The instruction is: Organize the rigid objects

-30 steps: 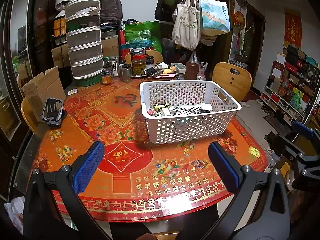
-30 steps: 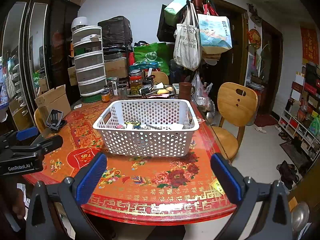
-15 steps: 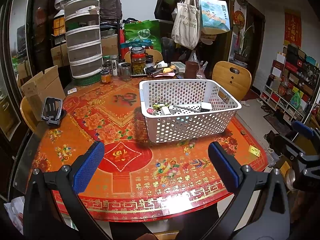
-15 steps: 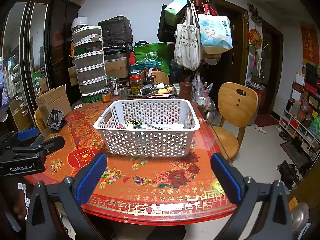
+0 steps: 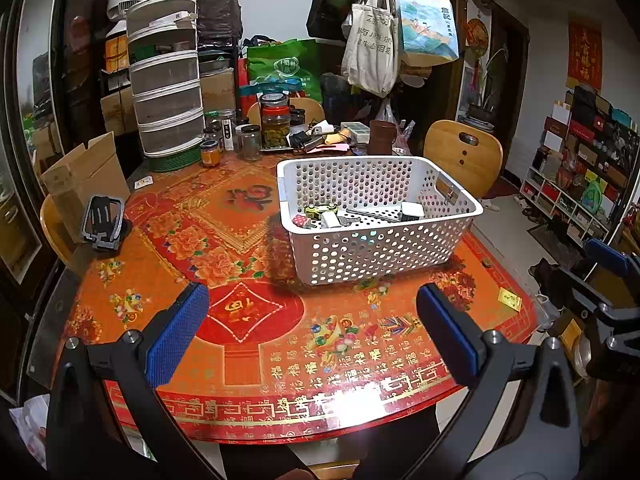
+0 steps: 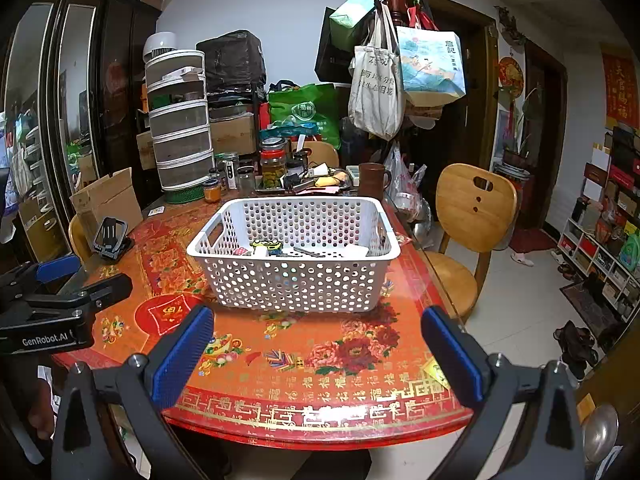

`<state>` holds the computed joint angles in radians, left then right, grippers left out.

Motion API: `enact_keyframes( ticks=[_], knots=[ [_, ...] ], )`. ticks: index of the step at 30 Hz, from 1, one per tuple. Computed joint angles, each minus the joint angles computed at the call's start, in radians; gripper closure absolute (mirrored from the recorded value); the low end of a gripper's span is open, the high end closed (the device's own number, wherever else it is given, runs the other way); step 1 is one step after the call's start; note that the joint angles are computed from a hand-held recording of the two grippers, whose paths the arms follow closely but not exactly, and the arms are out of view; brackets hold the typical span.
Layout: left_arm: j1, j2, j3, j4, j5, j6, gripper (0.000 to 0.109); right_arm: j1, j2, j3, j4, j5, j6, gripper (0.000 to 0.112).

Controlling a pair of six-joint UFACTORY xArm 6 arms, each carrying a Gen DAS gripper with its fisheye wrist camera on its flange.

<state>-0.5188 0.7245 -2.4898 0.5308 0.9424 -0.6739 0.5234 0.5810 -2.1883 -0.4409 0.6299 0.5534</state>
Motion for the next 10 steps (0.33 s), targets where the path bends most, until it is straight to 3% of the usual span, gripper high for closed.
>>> enact_keyframes(
  ticks=[10],
  knots=[
    [-0.017, 0.032, -0.058, 0.034, 0.029, 0.001, 0.006, 0.0, 0.0, 0.004, 0.002, 0.0, -0.001, 0.009]
  ],
)
